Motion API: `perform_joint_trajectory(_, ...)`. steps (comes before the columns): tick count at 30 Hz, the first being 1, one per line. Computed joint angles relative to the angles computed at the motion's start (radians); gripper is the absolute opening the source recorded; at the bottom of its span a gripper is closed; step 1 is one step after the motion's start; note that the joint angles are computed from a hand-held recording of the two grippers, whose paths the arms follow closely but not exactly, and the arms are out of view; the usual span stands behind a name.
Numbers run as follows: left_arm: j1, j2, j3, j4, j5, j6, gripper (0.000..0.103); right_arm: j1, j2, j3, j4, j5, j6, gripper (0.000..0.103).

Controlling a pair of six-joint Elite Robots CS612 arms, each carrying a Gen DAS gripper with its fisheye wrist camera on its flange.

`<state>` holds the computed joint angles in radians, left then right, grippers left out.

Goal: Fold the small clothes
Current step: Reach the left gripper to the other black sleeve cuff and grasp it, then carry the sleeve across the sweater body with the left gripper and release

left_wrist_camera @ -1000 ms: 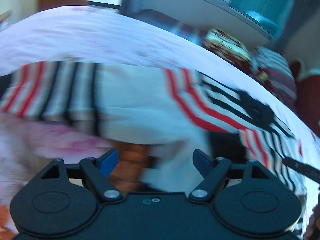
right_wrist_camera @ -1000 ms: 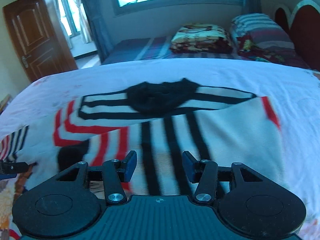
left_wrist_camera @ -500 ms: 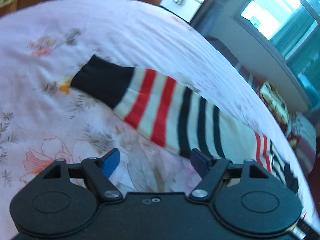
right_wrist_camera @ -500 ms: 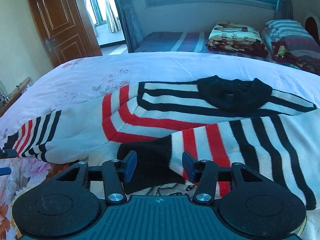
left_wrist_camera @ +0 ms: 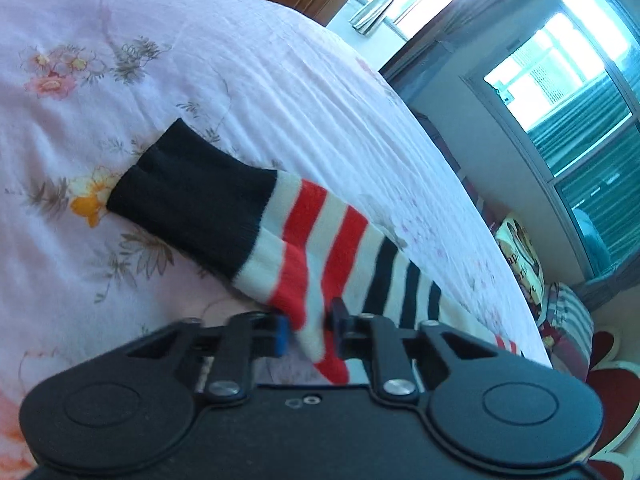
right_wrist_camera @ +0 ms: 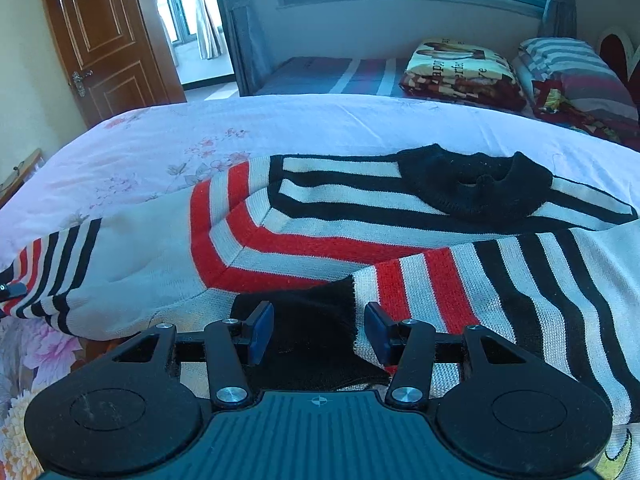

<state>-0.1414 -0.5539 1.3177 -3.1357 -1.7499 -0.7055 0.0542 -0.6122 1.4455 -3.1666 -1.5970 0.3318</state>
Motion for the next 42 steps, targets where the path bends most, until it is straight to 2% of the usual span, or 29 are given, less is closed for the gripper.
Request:
perform_joint_trajectory(2,0.001,0.005,-0.004,-0.008,-0.002,-0.012,0.010,0.003,0.003,0.000,-0.017,-0.014,0.001,0.050)
perform_joint_trajectory(4,-0.001,0.003,0.000,-0.019,0.007,-0.002,0.008,0.006,0.008,-0.012,0.030,-0.025,-0.013,0.050)
perform_joint_trajectory(7,-0.005,-0.002,0.006,-0.041,0.014,0.016,0.006,0.021,0.024,-0.025,0.024,-0.082,-0.095,0.050)
perform_joint_trajectory(9,-0.008,-0.007,0.009,-0.064,0.014,0.037,0.006,0.020,0.026,-0.027,0.026,-0.080,-0.088,0.051)
perform_joint_trajectory(12,-0.017,-0.018,0.013,-0.106,0.015,0.100,0.006,0.013,0.021,-0.021,0.019,-0.056,-0.071,0.052)
perform_joint_trajectory(16,-0.039,-0.035,0.013,-0.155,-0.013,0.207,0.006,-0.006,0.006,0.009,-0.030,0.004,0.014,0.052)
perform_joint_trajectory(19,-0.061,-0.046,0.011,-0.180,-0.061,0.288,0.006,-0.017,-0.012,0.039,-0.066,0.015,0.049,0.052)
perform_joint_trajectory(23,-0.108,-0.061,0.015,-0.189,-0.137,0.403,0.006,-0.032,-0.044,0.095,-0.112,0.002,0.070,0.052)
perform_joint_trajectory(26,-0.146,-0.068,0.024,-0.154,-0.219,0.478,0.006,-0.050,-0.072,0.153,-0.150,-0.017,0.095,0.052)
perform_joint_trajectory(29,-0.187,-0.074,0.043,-0.095,-0.288,0.616,0.006,-0.069,-0.102,0.214,-0.178,-0.043,0.115,0.052)
perform_joint_trajectory(32,-0.231,-0.076,0.052,0.003,-0.317,0.750,0.006,-0.089,-0.128,0.273,-0.198,-0.065,0.133,0.052)
perform_joint_trajectory(34,-0.255,-0.076,0.056,0.054,-0.313,0.799,0.007,-0.104,-0.147,0.315,-0.214,-0.066,0.148,0.052)
perform_joint_trajectory(36,-0.274,-0.082,0.064,0.106,-0.290,0.841,0.015,-0.117,-0.164,0.350,-0.225,-0.071,0.158,0.052)
perform_joint_trajectory(39,-0.284,-0.092,0.082,0.102,-0.281,0.854,0.038,-0.133,-0.182,0.389,-0.251,-0.063,0.165,0.052)
perform_joint_trajectory(41,-0.290,-0.098,0.093,0.074,-0.284,0.851,0.069,-0.140,-0.190,0.406,-0.263,-0.047,0.164,0.052)
perform_joint_trajectory(42,-0.292,-0.105,0.107,0.048,-0.287,0.842,0.071,-0.143,-0.192,0.411,-0.269,-0.036,0.163,0.052)
